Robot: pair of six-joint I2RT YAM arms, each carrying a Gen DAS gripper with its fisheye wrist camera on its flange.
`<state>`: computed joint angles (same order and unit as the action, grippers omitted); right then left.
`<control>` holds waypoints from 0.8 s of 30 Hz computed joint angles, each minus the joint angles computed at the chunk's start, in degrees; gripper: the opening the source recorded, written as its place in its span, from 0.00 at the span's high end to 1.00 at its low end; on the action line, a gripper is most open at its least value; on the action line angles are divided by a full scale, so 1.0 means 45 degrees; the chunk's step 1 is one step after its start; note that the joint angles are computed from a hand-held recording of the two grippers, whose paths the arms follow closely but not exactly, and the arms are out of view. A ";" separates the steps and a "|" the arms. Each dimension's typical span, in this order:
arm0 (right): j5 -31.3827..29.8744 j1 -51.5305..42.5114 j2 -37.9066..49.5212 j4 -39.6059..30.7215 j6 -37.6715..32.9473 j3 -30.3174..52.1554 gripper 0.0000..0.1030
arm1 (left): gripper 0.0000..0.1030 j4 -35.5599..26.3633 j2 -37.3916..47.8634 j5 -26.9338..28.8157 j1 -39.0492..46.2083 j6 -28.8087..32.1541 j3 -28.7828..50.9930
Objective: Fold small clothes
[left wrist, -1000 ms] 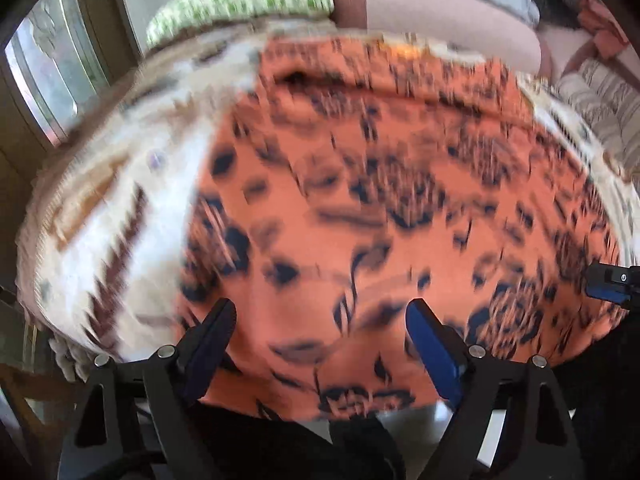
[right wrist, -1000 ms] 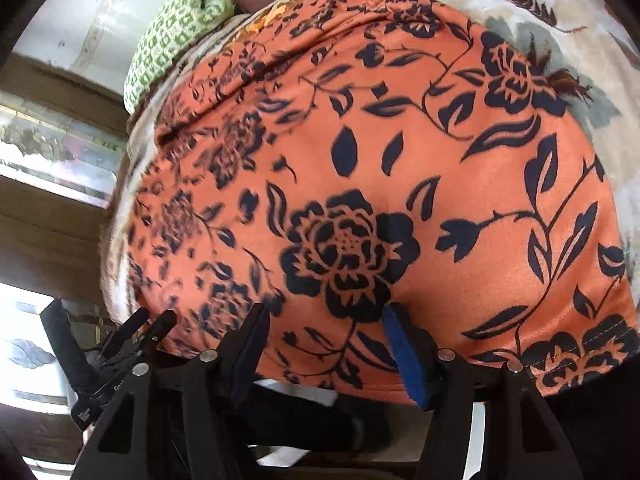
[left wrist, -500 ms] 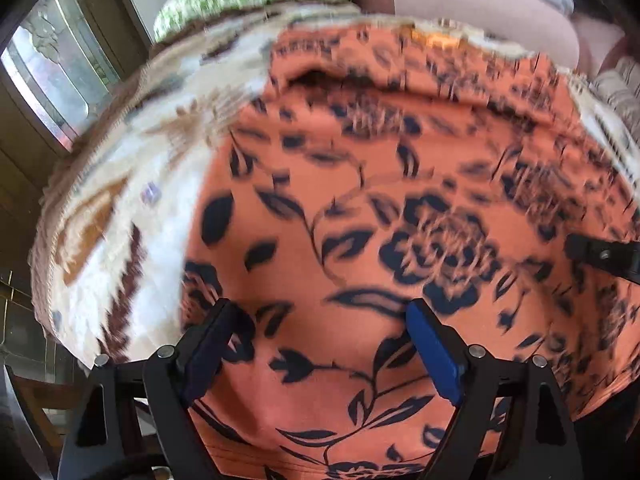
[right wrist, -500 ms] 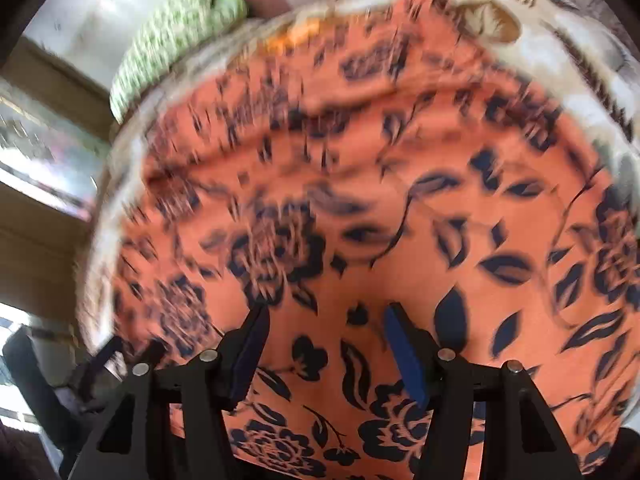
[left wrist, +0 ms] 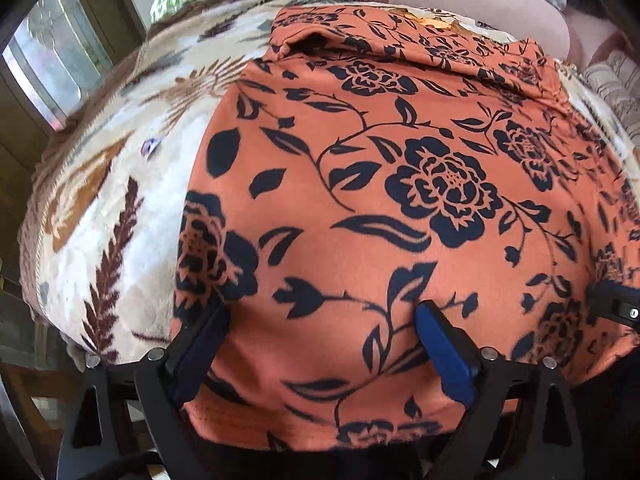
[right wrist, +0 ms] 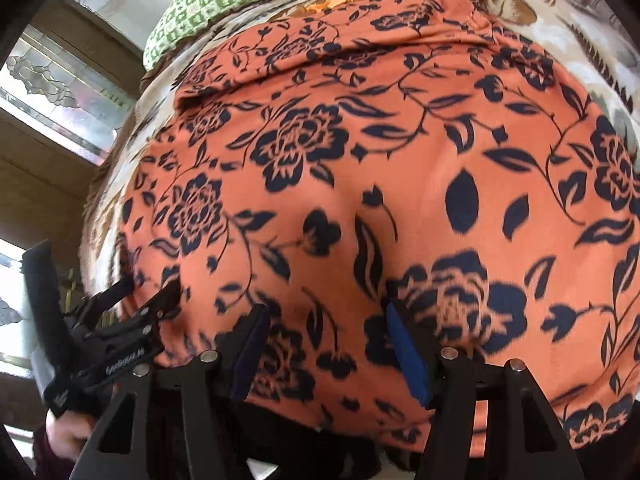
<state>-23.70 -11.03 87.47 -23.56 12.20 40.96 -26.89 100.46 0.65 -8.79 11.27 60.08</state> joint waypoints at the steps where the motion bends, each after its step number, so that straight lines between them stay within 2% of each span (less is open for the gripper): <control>1: -0.0715 -0.0553 -0.0011 -0.0710 -0.0453 0.0247 0.37 | 0.11 -0.0195 -0.0154 0.0128 0.0221 0.0129 0.0090; 3: -0.1955 -0.2063 -0.0749 -0.1659 -0.1521 0.0349 0.37 | 0.11 0.0004 -0.0935 0.0346 0.1005 0.0624 -0.0042; 5: -0.2351 -0.3614 -0.1961 -0.2087 -0.2423 0.0237 0.37 | 0.11 -0.0130 -0.1302 0.0609 0.1895 0.0995 0.0264; 7: -0.2847 -0.5771 -0.2545 -0.3109 -0.3821 0.0787 0.37 | 0.11 -0.0841 -0.1019 0.1069 0.2874 0.1465 0.1177; 9: -0.3483 -0.7969 -0.2185 -0.4326 -0.5152 0.1708 0.35 | 0.11 -0.1803 -0.0495 0.1699 0.3703 0.1969 0.2087; 12: -0.3708 -0.9911 -0.1169 -0.5608 -0.6762 0.2766 0.35 | 0.11 -0.2535 -0.0123 0.2452 0.4389 0.2562 0.2447; 14: -0.3539 -1.0475 -0.0667 -0.5775 -0.7201 0.3014 0.35 | 0.11 -0.2765 -0.0021 0.2946 0.4568 0.2820 0.2360; 15: -0.3474 -1.0808 -0.0392 -0.5836 -0.7378 0.3031 0.35 | 0.13 -0.2800 0.0154 0.3192 0.4559 0.2937 0.2400; 17: -0.3518 -1.1020 0.0226 -0.5683 -0.7365 0.3094 0.35 | 0.34 -0.2782 0.0492 0.3546 0.4436 0.3111 0.2541; 18: -0.3619 -1.1173 0.0485 -0.5677 -0.7415 0.3067 0.35 | 0.52 -0.2965 0.0772 0.3720 0.4361 0.3185 0.2719; 19: -0.3689 -1.1262 0.0711 -0.5614 -0.7375 0.3015 0.35 | 0.63 -0.3256 0.1179 0.3889 0.4276 0.3117 0.3061; 21: -0.3612 -1.1343 0.0798 -0.5485 -0.7247 0.2760 0.35 | 0.64 -0.3679 0.1853 0.4454 0.4278 0.2820 0.3616; 24: -0.3635 -1.1224 0.0820 -0.5237 -0.7022 0.2388 0.35 | 0.64 -0.3145 0.2013 0.5013 0.4240 0.2659 0.3655</control>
<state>-40.06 -61.54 91.16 -47.12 -19.40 51.71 -41.05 109.52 23.21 10.29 23.24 76.53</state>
